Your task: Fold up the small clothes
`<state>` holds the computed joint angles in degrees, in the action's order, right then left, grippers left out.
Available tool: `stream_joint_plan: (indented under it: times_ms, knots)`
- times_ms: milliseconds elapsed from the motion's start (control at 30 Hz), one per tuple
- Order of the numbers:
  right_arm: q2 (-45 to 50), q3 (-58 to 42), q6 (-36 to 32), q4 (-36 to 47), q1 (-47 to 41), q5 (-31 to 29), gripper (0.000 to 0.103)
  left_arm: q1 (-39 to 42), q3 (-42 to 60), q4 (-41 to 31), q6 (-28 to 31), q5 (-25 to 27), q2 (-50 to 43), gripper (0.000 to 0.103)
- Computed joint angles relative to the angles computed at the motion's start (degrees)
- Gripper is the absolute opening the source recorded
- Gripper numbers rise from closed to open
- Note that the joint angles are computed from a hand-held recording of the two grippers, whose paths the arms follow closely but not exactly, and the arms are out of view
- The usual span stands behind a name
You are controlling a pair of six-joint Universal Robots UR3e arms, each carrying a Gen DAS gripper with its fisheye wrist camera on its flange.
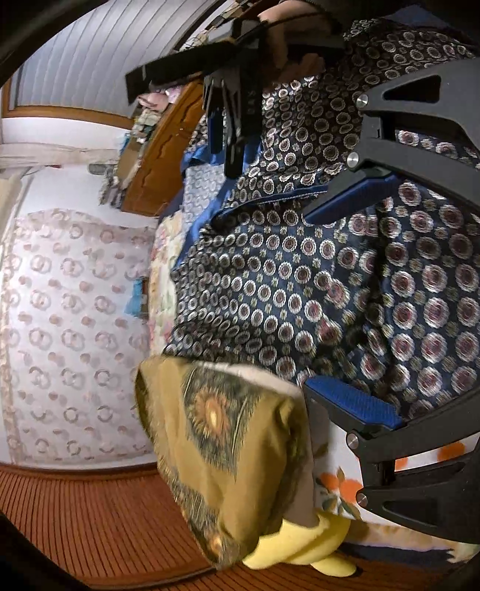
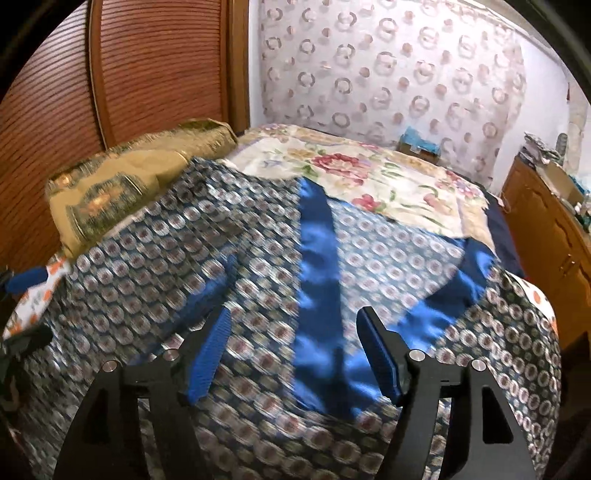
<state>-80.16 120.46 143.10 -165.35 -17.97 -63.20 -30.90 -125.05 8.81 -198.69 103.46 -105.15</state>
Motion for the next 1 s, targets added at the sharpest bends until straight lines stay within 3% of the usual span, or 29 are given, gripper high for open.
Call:
stream_joint_plan:
  times_ms: [333, 400, 567, 600, 733, 833, 900, 1000]
  knots:
    - [-2.2, 2.4, -5.4, 3.3, -5.5, 2.7, 0.072, 0.3, 11.0, -14.6, 2.3, -1.3, -5.6, 0.085]
    - [-5.1, 4.0, -7.4, 5.0, -7.5, 3.8, 0.072, -0.1, 13.2, -18.1, 2.0, -0.9, -6.6, 0.086]
    - [-15.7, 9.4, -13.7, 12.5, -15.3, 7.8, 0.072, 0.0, 13.0, -18.2, 2.3, -0.9, -6.4, 0.088]
    - [-18.4, 10.6, -15.7, 15.1, -18.0, 9.1, 0.072, 0.1, 13.0, -18.5, 2.4, -1.3, -6.4, 0.095]
    - [-30.5, 13.9, -27.6, 31.3, -32.6, 14.8, 0.072, 0.8, 13.7, -19.6, 3.0, -2.6, -6.7, 0.103]
    - [-35.6, 14.7, -37.4, 41.5, -44.8, 16.8, 0.072, 0.8, 14.2, -19.7, 3.3, -2.7, -7.2, 0.103]
    - [-35.7, 13.7, -42.3, 46.7, -52.1, 17.6, 0.072, 0.8, 14.2, -19.7, 3.3, -2.8, -7.1, 0.103]
    - [-31.5, 11.9, -44.4, 46.8, -59.6, 17.3, 0.072, 0.8, 14.5, -19.9, 3.2, -2.7, -7.3, 0.103]
